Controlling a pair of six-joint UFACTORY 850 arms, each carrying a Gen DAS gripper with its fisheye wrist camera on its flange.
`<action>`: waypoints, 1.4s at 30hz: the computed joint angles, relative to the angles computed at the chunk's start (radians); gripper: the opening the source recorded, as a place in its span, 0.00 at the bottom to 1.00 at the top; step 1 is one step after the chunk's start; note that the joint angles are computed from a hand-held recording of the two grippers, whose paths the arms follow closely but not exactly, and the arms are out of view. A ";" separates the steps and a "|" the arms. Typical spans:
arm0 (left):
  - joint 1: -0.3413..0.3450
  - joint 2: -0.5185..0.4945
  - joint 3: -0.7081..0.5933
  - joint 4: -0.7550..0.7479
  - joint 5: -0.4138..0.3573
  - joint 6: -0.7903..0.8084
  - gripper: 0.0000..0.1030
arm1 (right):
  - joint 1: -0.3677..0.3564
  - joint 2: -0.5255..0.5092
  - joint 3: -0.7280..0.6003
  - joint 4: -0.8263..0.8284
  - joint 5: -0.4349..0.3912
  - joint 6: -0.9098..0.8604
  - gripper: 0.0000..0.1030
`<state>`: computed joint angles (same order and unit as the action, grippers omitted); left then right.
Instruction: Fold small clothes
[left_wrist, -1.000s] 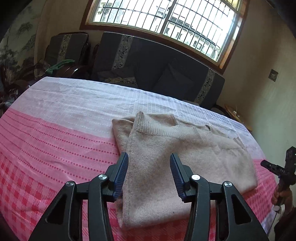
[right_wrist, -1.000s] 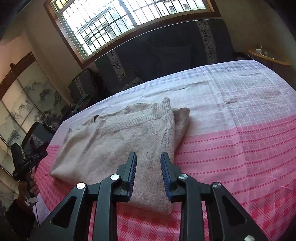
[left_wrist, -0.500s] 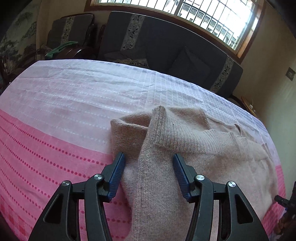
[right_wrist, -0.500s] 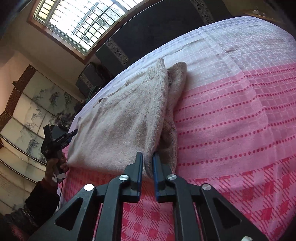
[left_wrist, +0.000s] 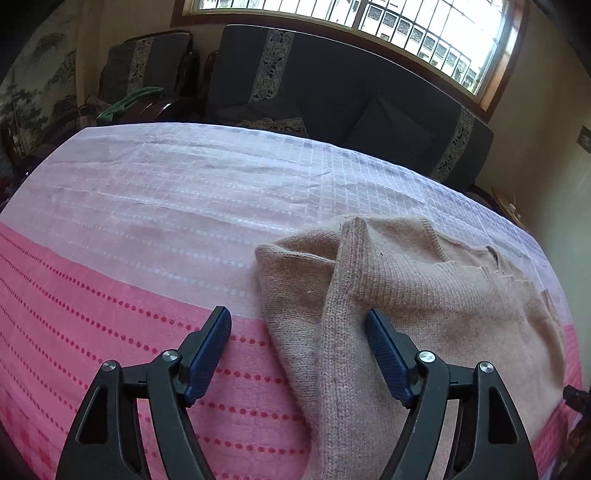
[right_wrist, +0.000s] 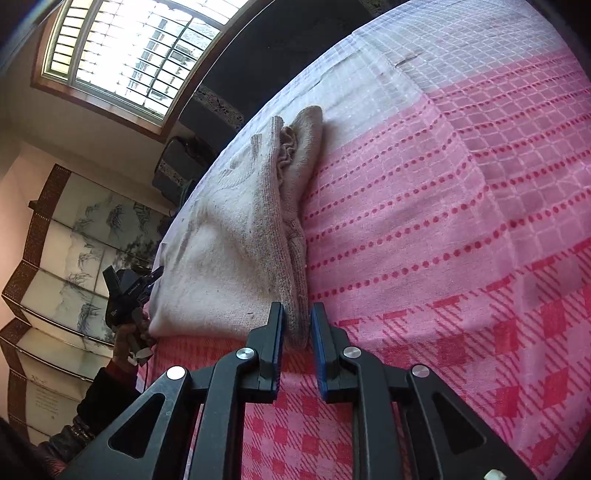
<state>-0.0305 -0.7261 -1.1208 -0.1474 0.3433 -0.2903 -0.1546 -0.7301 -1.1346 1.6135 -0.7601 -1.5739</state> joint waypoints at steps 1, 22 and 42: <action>-0.004 0.018 0.026 -0.043 0.040 0.025 0.74 | 0.007 0.032 0.025 0.086 0.030 -0.085 0.18; -0.043 0.023 0.088 0.028 0.114 -0.137 0.73 | 0.196 -0.143 -0.359 -0.039 0.220 0.027 0.21; -0.202 0.091 0.133 -0.842 0.276 0.746 0.74 | 0.295 0.099 0.117 0.966 0.245 -1.043 0.57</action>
